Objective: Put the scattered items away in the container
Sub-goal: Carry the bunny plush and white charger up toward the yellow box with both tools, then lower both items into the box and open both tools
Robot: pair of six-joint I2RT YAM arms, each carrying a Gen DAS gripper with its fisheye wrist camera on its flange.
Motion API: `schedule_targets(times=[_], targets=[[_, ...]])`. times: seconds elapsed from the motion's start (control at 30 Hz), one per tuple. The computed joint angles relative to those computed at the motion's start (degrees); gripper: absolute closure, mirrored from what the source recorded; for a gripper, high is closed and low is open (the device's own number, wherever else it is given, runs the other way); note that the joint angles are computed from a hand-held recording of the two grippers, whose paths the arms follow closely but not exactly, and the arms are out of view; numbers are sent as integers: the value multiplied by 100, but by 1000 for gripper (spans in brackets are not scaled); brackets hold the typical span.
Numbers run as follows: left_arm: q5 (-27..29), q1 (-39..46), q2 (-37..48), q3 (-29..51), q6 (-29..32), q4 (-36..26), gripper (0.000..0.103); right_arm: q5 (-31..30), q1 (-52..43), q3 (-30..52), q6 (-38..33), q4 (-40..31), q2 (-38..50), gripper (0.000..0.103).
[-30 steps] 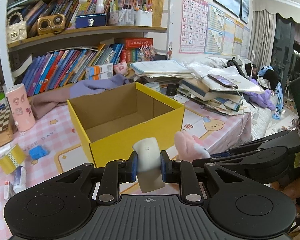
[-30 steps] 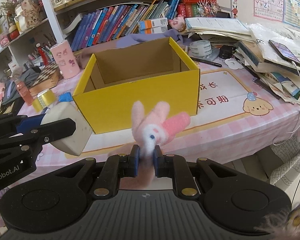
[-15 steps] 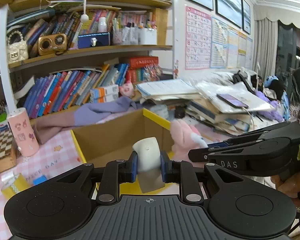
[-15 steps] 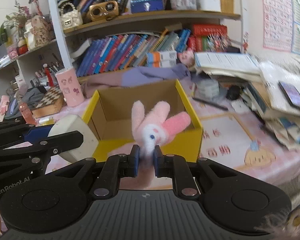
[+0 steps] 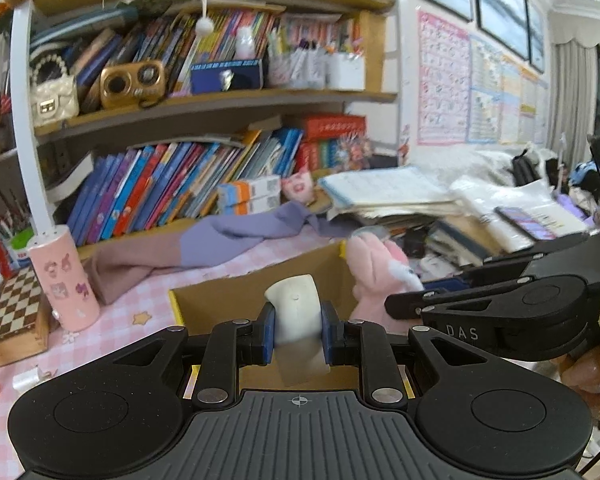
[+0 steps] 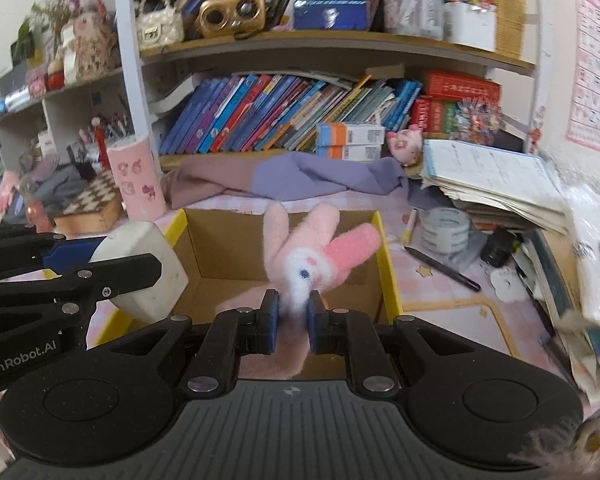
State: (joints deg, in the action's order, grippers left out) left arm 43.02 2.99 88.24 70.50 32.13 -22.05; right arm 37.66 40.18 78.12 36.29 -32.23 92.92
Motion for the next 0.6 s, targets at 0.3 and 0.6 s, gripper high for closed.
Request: schedule_targets(times=[0.3,0.6], targets=[[-1174,-689,843,361,-527,528,82,-1373,-882,384,-933,188,914,89],[-1654,-933,1232,611,-273,-35,80,-2083,-1233,608,-1298,-54,1355,88]])
